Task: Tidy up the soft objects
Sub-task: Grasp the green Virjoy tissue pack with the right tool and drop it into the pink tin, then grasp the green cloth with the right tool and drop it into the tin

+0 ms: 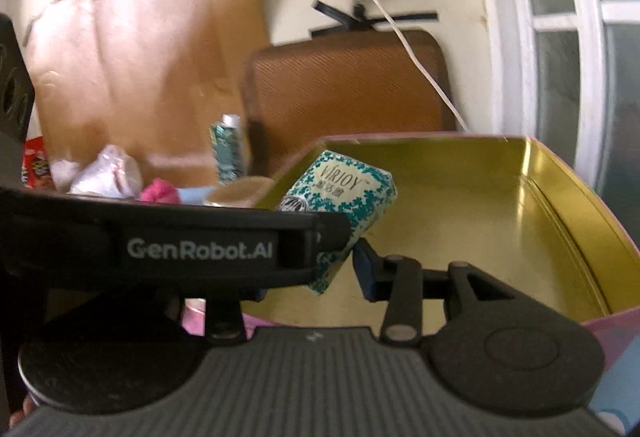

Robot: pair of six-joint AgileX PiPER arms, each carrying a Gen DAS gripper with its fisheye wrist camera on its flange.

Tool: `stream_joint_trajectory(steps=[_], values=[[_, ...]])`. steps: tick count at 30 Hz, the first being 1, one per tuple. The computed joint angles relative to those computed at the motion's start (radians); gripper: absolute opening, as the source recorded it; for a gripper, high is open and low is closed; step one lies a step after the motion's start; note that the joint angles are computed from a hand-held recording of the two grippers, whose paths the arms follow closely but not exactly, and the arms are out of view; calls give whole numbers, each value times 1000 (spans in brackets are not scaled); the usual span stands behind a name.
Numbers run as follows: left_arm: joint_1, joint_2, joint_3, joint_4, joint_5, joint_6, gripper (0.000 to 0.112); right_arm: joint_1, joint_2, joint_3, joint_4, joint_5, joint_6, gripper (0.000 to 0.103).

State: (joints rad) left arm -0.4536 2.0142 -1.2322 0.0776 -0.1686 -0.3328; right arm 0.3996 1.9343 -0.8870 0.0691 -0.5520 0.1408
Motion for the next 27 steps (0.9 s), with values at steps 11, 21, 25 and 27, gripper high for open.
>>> stream_joint_trajectory(steps=[11,21,25,27], values=[[131,-339,646,-132,-575,227,81,102,9,148,223,-361,-43,86],[409,-242,936,-73,-852,222,79,377,112,95,273,-385,-255,45],[533,-222,935,88,-891,83,80,395,104,-10,316,-195,-359,45],[539,-220,927,106,-881,76,81,396,106,-61,354,-103,-414,52]])
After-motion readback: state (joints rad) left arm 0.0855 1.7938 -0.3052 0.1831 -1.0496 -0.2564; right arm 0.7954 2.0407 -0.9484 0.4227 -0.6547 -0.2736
